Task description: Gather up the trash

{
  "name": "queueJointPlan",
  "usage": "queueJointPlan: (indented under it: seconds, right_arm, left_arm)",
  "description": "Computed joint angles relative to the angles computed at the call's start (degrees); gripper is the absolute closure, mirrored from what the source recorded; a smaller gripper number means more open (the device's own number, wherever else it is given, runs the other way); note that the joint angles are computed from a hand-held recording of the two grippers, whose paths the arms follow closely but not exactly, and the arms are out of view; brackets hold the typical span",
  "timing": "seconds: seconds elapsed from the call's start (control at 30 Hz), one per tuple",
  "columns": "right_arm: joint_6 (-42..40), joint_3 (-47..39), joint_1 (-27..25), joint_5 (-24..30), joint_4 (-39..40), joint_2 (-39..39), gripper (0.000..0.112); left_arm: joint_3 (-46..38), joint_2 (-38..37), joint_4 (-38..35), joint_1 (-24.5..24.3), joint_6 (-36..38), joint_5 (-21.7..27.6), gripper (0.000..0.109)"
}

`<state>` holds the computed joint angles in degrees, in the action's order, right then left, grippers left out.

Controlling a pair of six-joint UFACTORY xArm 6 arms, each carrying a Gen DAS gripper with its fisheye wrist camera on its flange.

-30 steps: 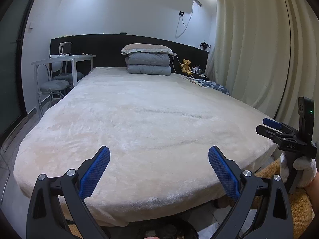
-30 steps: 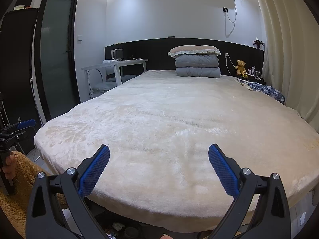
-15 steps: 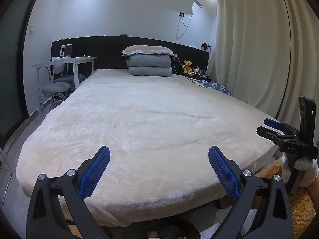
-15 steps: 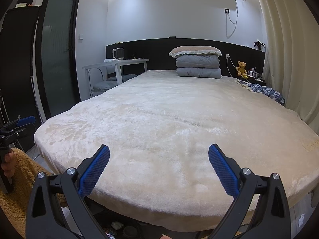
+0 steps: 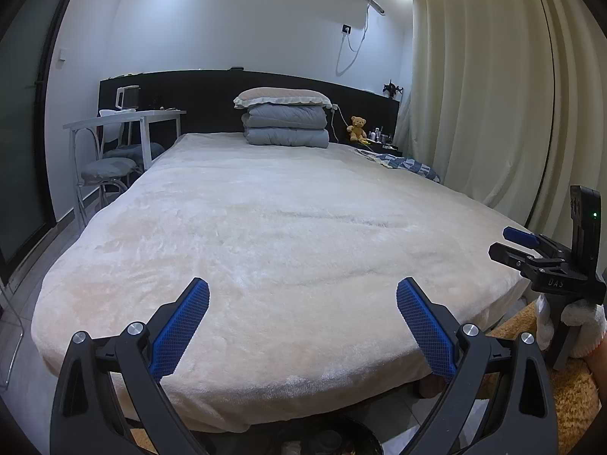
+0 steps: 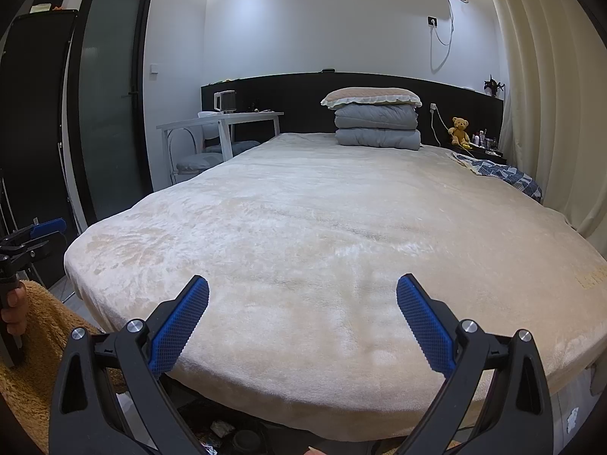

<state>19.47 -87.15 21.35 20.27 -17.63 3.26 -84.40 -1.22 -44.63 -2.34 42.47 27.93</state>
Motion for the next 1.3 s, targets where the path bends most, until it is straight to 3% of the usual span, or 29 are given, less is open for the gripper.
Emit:
queueJointPlan:
  seconds: [1.3]
  right_arm:
    - [-0.3,-0.2,0.0,0.2,0.2,0.1,0.014]
  left_arm:
    - [-0.6,0.4,0.2,0.1,-0.5,0.0,0.012]
